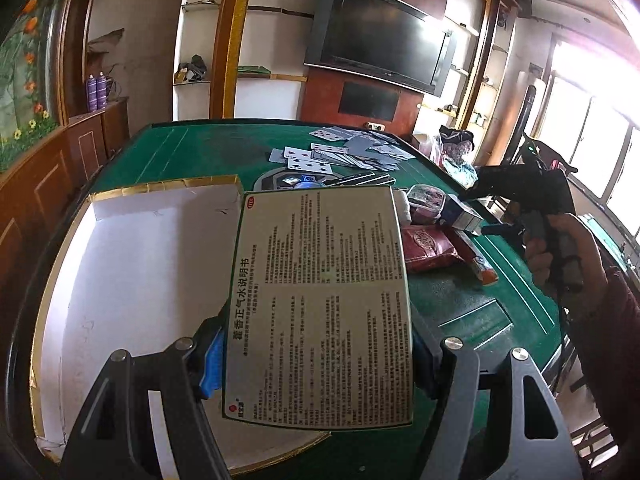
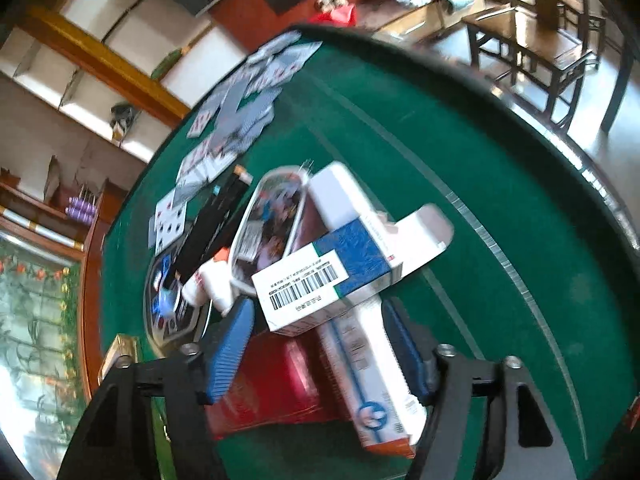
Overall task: Organize objects
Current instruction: 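Grasp the white printed medicine box with the left tool while the right grasps the blue-white barcode box, then carry both boxes into the white tray and open both tools to release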
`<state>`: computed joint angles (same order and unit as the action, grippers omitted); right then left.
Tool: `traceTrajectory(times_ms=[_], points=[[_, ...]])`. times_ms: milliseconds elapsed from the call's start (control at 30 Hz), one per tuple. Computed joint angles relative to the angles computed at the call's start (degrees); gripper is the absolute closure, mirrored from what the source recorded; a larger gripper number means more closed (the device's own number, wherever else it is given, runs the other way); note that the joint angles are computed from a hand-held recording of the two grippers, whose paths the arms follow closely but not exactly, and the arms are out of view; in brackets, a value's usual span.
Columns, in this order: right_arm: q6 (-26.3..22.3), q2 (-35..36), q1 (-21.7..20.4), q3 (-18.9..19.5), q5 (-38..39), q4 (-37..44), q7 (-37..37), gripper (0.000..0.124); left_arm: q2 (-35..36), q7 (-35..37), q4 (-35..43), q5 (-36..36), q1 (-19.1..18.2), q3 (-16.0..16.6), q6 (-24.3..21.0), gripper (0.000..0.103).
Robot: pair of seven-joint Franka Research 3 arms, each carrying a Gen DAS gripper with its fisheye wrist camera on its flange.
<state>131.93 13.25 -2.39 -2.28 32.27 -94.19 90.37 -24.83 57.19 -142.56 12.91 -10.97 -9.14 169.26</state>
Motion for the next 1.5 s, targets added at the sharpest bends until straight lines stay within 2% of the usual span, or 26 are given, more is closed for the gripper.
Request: traceTrajectory(times_ms=[67, 200, 333, 400, 433, 467, 533, 633, 833, 900, 1000, 1133, 1233, 1400, 1467, 1500], points=[[-0.1, 0.2, -0.7, 0.1, 2.5, 0.3, 0.1, 0.040, -0.1, 0.5, -0.5, -0.6, -0.7, 0.7, 0.7, 0.032], [-1.1, 2.4, 0.2, -0.3, -0.8, 3.5, 4.2, 0.040, 0.1, 0.1, -0.7, -1.0, -0.7, 0.6, 0.7, 0.032], [-1.2, 5.4, 0.2, -0.6, -2.1, 6.7, 11.5, 0.040, 0.1, -0.4, -0.8, -1.0, -0.7, 0.1, 0.4, 0.032], [-3.0, 7.4, -0.1, -0.3, -2.9, 8.9, 12.7, 0.041, 0.2, -0.4, -0.8, -1.1, -1.1, 0.1, 0.3, 0.032], [-4.2, 8.3, -1.1, 0.4, -1.2, 9.6, 11.5, 0.044, 0.3, -0.5, -0.7, -1.2, -1.1, 0.0, 0.2, 0.032], [-4.4, 8.4, -1.9, 1.1, 0.7, 9.2, 9.8, 0.064, 0.2, -0.7, -0.8, -1.1, -1.0, -0.1, 0.1, 0.032], [-3.6, 7.6, -2.0, 1.2, 0.8, 7.8, 7.8, 0.085, -0.1, -1.2, -1.0, -0.7, -0.6, -0.5, 0.1, 0.032], [-3.0, 5.6, -2.9, 1.7, 2.9, 5.2, 2.2, 0.087, -0.6, -2.2, -1.2, -0.2, 0.0, -1.0, -0.1, 0.032], [3.2, -1.4, -2.5, 1.1, 5.8, -2.4, -7.1, 0.087, -2.2, -4.5, -1.5, 0.7, 1.3, -1.3, -1.5, 0.032], [3.2, -3.4, -2.1, 1.3, 7.7, -3.6, -11.6, 0.086, -2.5, -3.8, -1.1, 0.1, 0.5, 0.1, -2.2, 0.032], [1.1, -6.2, -0.6, 2.0, 10.4, -4.3, -18.9, 0.086, -2.3, -2.3, 1.2, -1.3, 0.6, 2.1, -5.8, 0.032], [-3.4, -7.3, 3.1, 3.4, 13.5, -3.0, -25.5, 0.086, 1.1, -3.1, 6.6, 1.7, 5.8, 0.9, -10.6, 0.032], [-7.0, -5.5, 6.5, 4.9, 13.8, -0.6, -26.8, 0.086, 5.9, 2.2, 10.7, -5.0, 3.4, 6.0, -12.4, 0.032], [-5.5, -1.4, 13.2, 7.6, 8.1, 2.9, -26.3, 0.086, 15.0, 4.1, 18.2, -10.8, 6.6, 6.7, -15.8, 0.032], [-3.8, 1.1, 15.5, 8.2, 4.8, 5.0, -24.9, 0.086, 17.8, 5.3, 20.0, -13.5, 7.6, 6.6, -15.7, 0.032], [-3.3, 2.8, 16.7, 8.4, 3.0, 6.5, -24.2, 0.086, 19.3, 3.8, 21.1, -12.4, 8.7, 6.1, -15.6, 0.032]])
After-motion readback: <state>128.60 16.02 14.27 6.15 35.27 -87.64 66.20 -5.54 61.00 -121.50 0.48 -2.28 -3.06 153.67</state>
